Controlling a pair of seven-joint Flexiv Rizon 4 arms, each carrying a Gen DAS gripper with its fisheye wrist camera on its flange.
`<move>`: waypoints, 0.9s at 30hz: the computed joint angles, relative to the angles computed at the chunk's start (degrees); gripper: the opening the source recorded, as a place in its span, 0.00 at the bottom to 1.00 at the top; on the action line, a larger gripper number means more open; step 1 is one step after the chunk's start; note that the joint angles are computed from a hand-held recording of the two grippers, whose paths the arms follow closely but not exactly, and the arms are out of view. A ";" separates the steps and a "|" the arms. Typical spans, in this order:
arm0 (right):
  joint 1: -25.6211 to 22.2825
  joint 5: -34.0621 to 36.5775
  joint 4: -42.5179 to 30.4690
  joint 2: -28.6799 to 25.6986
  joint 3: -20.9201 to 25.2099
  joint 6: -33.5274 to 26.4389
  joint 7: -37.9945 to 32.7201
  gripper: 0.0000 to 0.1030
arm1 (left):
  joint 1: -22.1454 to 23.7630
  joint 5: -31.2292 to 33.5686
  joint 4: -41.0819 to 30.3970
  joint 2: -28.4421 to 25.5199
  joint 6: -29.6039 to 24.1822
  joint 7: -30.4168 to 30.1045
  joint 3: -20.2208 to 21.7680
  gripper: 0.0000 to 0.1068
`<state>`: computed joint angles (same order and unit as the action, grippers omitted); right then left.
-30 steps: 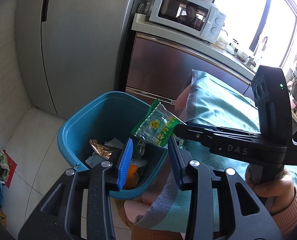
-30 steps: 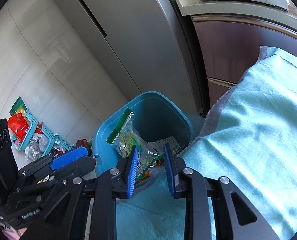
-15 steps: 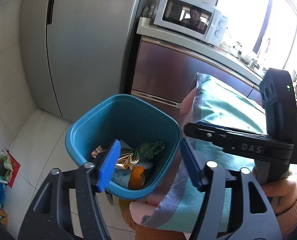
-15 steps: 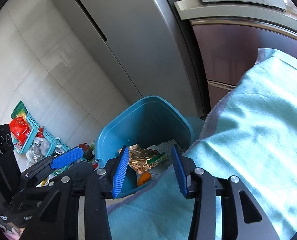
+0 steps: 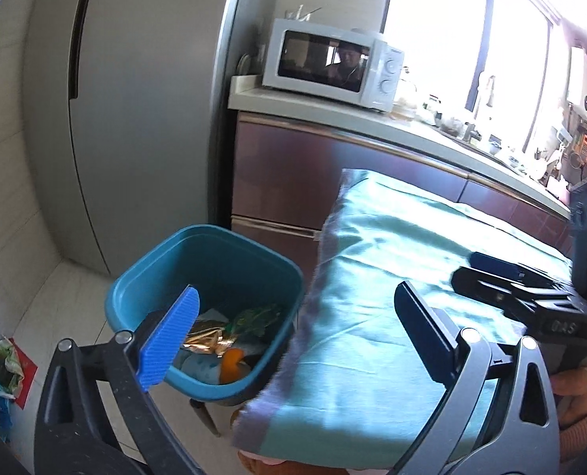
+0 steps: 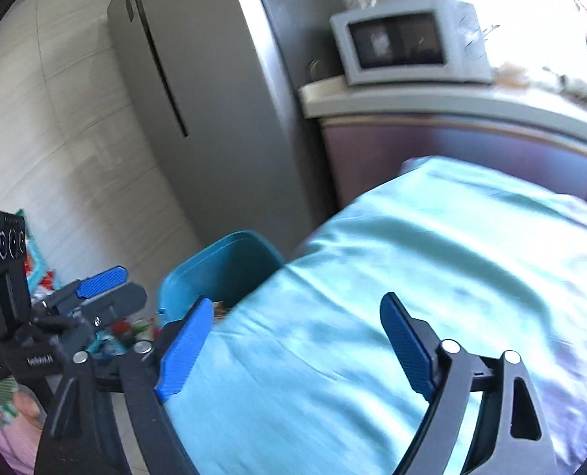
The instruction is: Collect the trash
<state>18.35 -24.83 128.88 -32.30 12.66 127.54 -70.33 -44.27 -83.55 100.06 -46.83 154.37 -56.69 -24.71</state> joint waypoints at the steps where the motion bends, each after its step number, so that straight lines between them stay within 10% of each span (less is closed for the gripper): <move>1: 2.01 3.68 1.53 0.69 -1.56 1.99 -2.26 0.91 | -0.47 0.01 -1.45 -0.81 0.68 0.75 -0.01 0.91; 11: 11.87 30.59 8.93 2.23 -6.03 16.51 -16.25 0.93 | -4.55 1.30 -22.78 -11.74 10.06 16.66 -3.89 0.91; 27: 12.57 43.27 13.50 0.45 -5.48 30.16 -17.99 0.93 | -10.49 9.76 -47.97 -23.36 15.19 33.86 -7.11 0.91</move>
